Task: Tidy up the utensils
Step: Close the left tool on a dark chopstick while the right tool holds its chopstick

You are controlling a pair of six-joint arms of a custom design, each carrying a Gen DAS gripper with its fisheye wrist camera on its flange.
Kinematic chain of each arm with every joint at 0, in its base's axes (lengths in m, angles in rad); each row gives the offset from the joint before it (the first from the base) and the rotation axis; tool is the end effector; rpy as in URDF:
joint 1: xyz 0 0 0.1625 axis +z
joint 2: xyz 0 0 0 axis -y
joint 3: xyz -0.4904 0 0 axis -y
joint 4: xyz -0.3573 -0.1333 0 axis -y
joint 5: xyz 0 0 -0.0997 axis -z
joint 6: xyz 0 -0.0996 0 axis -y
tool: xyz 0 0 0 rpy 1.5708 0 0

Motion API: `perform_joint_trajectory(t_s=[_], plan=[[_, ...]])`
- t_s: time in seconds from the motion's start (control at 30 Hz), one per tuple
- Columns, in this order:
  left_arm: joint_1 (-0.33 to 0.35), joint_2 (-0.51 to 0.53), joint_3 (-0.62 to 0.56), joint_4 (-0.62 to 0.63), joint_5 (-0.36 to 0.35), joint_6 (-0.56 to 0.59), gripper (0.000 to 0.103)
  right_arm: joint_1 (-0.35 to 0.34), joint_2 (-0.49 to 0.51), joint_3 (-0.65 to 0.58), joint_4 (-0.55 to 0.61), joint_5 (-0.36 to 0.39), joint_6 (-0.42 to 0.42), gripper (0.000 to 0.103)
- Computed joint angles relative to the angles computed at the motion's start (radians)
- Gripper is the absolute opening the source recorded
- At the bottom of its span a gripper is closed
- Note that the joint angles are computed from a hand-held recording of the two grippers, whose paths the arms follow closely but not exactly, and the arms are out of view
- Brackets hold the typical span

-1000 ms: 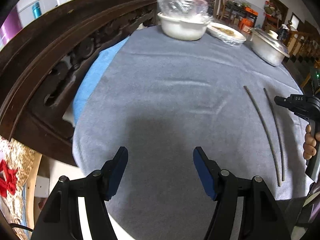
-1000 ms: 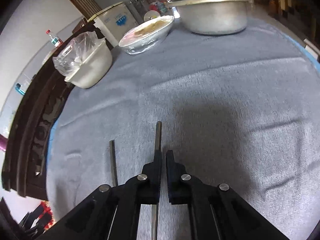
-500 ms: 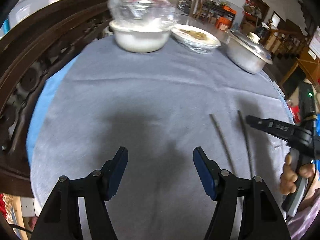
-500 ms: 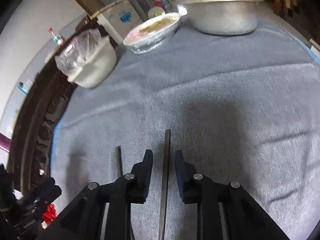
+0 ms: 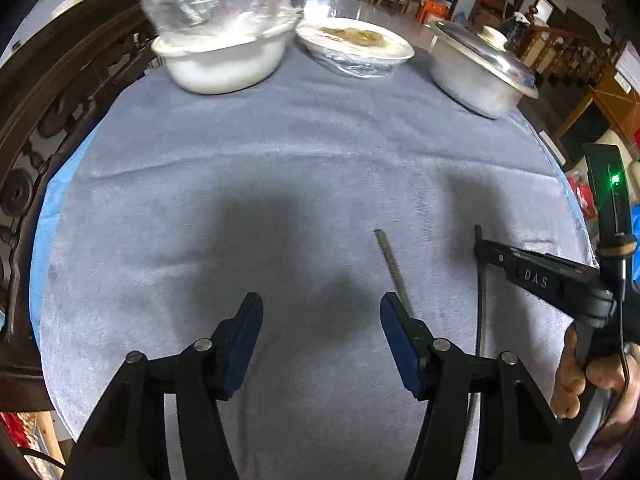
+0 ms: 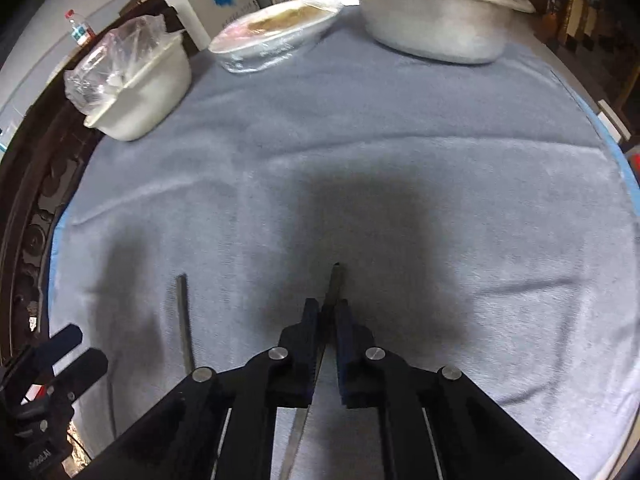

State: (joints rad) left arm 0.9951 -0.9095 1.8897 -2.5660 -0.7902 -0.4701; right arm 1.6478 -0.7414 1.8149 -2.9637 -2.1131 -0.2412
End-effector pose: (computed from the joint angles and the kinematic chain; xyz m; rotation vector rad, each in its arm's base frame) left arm -0.1565 -0.6148 0.1835 0.1204 2.4203 -0.5136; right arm 0.1319 -0.6453 0.1300 0.2919 -2.5413 0.3520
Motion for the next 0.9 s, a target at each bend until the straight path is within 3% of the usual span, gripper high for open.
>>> perform_joint_trajectory(t_s=[0.4, 0.47, 0.6, 0.77, 0.9], plan=[[0.035, 0.117, -0.150, 0.130, -0.054, -0.021, 0.062, -0.045, -0.072, 0.033, 0.042, 0.006, 0.032, 0.008], [0.043, 0.123, -0.158, 0.146, -0.069, -0.034, 0.053, -0.047, -0.075, 0.036, 0.040, 0.010, 0.034, 0.009], [0.035, 0.132, -0.152, 0.130, -0.035, -0.014, 0.044, -0.037, -0.070, 0.045, 0.014, -0.020, 0.014, 0.009], [0.031, 0.132, -0.140, 0.104, -0.013, 0.024, 0.013, -0.027, -0.063, 0.052, -0.007, -0.046, -0.009, 0.009], [0.030, 0.122, -0.113, 0.062, -0.014, 0.075, 0.009, -0.012, -0.047, 0.075, -0.083, -0.089, -0.075, 0.009]])
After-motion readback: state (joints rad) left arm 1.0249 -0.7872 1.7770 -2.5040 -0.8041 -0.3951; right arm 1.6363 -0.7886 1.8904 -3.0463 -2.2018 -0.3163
